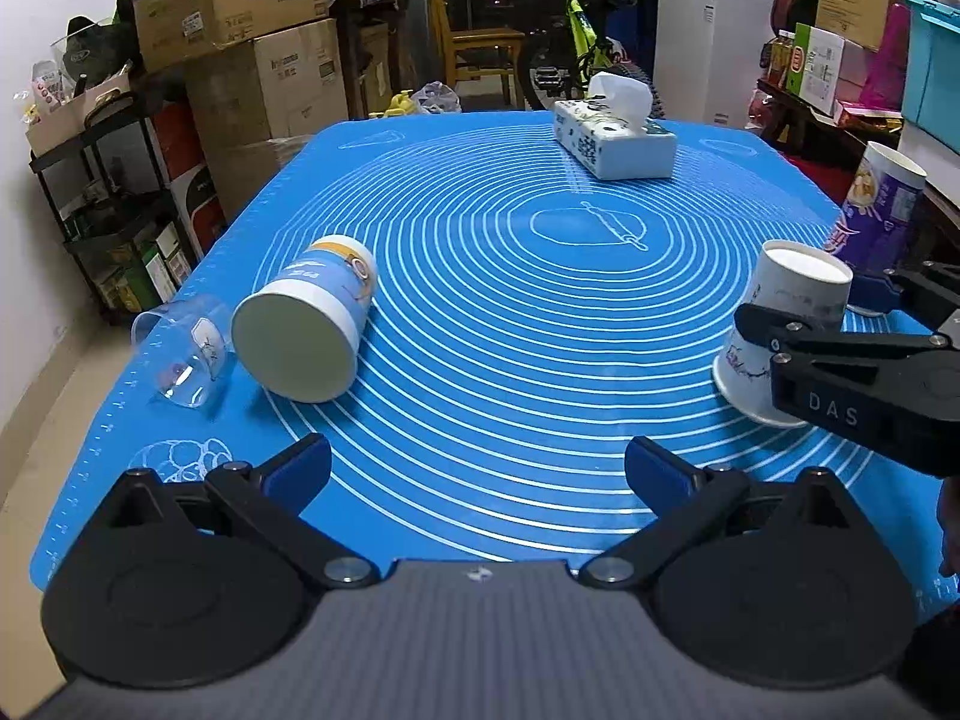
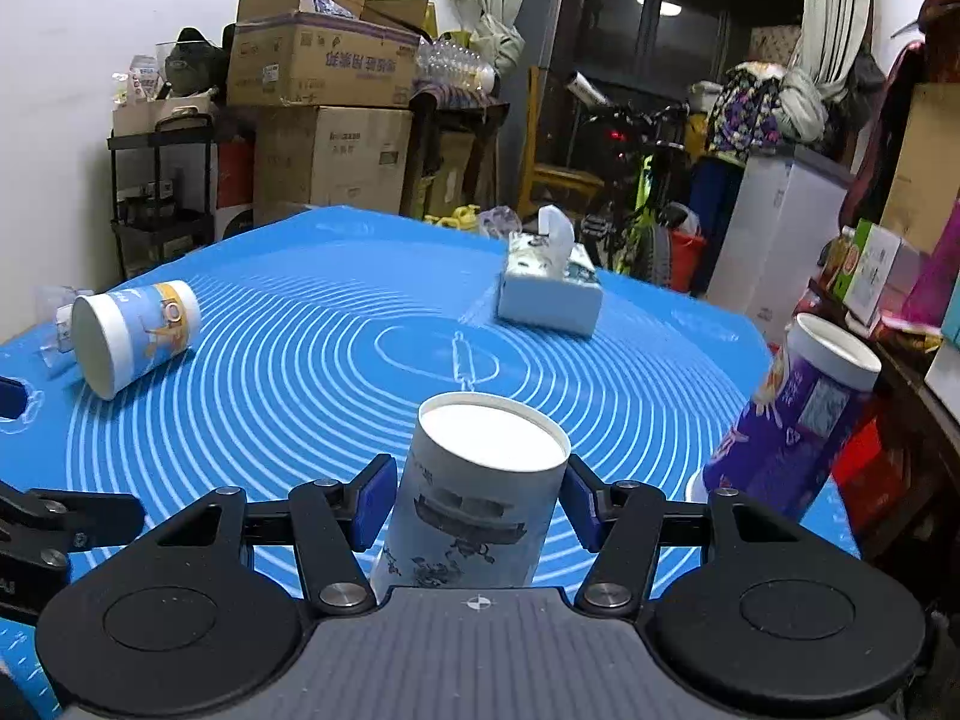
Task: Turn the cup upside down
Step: 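Lower the white cup rim-down onto the mat and open the right gripper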
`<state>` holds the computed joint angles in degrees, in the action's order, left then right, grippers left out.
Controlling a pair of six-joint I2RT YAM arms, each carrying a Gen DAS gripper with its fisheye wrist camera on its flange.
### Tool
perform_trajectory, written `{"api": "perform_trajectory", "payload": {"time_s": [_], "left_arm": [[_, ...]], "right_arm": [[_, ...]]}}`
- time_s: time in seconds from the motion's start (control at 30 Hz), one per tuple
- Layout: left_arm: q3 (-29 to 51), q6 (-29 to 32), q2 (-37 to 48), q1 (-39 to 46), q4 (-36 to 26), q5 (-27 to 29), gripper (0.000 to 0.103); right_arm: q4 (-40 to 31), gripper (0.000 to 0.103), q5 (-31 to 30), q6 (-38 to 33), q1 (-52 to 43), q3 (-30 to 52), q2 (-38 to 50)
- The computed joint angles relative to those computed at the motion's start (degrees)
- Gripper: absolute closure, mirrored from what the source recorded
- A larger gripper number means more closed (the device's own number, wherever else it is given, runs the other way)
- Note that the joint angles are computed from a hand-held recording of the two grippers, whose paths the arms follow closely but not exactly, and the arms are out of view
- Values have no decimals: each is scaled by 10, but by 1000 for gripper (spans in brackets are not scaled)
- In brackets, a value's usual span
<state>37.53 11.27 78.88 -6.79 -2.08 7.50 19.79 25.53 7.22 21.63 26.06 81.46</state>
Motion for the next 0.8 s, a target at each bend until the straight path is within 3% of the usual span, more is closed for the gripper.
{"api": "perform_trajectory", "payload": {"time_s": [0.13,0.3,0.6,0.8], "left_arm": [[-7,-2,-11,-7,-4,-2,0],[-18,-6,-37,-11,-13,2,0],[-48,-19,-111,-26,-51,12,0],[-75,-14,-166,-49,-83,12,1]], "right_arm": [[-13,38,-1,2,-2,-10,-23],[-58,16,-5,-2,1,-42,-117],[-298,14,13,95,45,-79,-347],[-417,14,46,168,108,-84,-415]]}}
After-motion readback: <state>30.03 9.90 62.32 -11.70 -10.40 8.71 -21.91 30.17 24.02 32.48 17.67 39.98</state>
